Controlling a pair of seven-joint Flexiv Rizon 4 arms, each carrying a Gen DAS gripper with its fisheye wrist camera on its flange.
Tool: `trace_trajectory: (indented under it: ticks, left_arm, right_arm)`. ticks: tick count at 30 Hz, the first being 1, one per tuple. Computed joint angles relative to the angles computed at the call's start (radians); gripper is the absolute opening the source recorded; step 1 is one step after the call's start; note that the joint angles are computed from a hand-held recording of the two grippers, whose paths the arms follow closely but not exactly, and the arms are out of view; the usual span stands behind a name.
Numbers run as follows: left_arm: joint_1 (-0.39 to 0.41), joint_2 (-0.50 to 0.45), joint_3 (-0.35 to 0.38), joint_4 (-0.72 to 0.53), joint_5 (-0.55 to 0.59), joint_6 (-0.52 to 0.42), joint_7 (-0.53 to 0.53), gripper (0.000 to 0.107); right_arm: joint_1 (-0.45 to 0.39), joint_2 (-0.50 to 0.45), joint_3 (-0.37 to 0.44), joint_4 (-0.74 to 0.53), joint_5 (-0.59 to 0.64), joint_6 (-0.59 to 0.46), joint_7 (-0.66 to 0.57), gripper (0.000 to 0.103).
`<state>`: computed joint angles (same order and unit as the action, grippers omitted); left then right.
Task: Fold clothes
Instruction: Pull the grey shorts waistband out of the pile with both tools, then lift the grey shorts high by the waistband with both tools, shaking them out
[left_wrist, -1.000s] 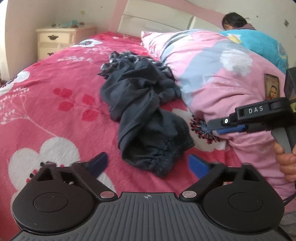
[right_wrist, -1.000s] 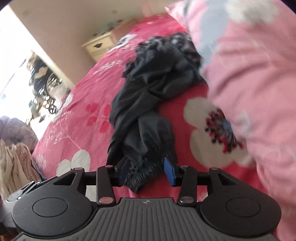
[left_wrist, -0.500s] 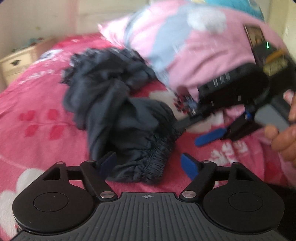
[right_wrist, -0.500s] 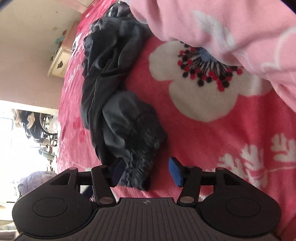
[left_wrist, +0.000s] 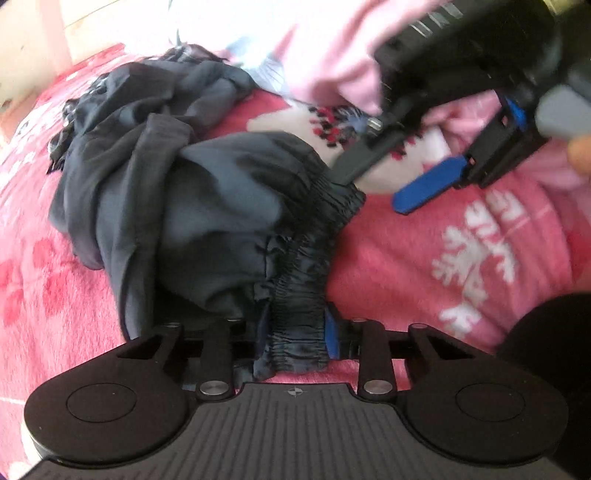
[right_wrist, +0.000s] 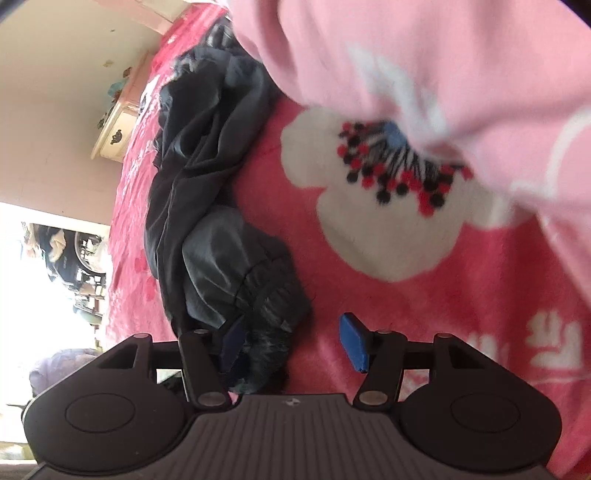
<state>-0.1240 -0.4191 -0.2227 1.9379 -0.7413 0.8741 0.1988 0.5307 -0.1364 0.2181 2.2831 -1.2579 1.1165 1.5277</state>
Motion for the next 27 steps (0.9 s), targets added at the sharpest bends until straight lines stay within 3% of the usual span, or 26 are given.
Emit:
trace_trajectory:
  ticks: [1, 6, 12, 20, 24, 27]
  left_arm:
    - [0.007, 0.002, 0.004, -0.016, -0.005, -0.030, -0.033, 0.012]
    - [0.063, 0.002, 0.023, -0.149, -0.073, -0.269, -0.248, 0.011]
    - [0.100, 0.017, 0.028, -0.259, -0.226, -0.396, -0.412, 0.010]
    - [0.091, 0.088, 0.047, -0.272, -0.350, -0.466, -0.421, 0.010]
    - [0.087, 0.098, 0.052, -0.290, -0.408, -0.505, -0.470, 0.010]
    - [0.085, 0.092, 0.048, -0.319, -0.451, -0.519, -0.494, 0.010]
  right_arm:
    - [0.011, 0.007, 0.016, -0.005, 0.048, -0.042, -0.060, 0.060]
    - [0.073, 0.015, 0.058, -0.065, 0.168, -0.214, -0.318, 0.060]
    - [0.109, 0.004, 0.040, -0.114, 0.044, -0.264, -0.291, 0.060]
    - [0.131, -0.007, 0.035, -0.196, -0.090, -0.413, -0.209, 0.068]
    - [0.154, -0.033, 0.037, -0.260, -0.074, -0.498, -0.283, 0.068]
    - [0.181, -0.058, 0.037, -0.317, -0.026, -0.584, -0.407, 0.068]
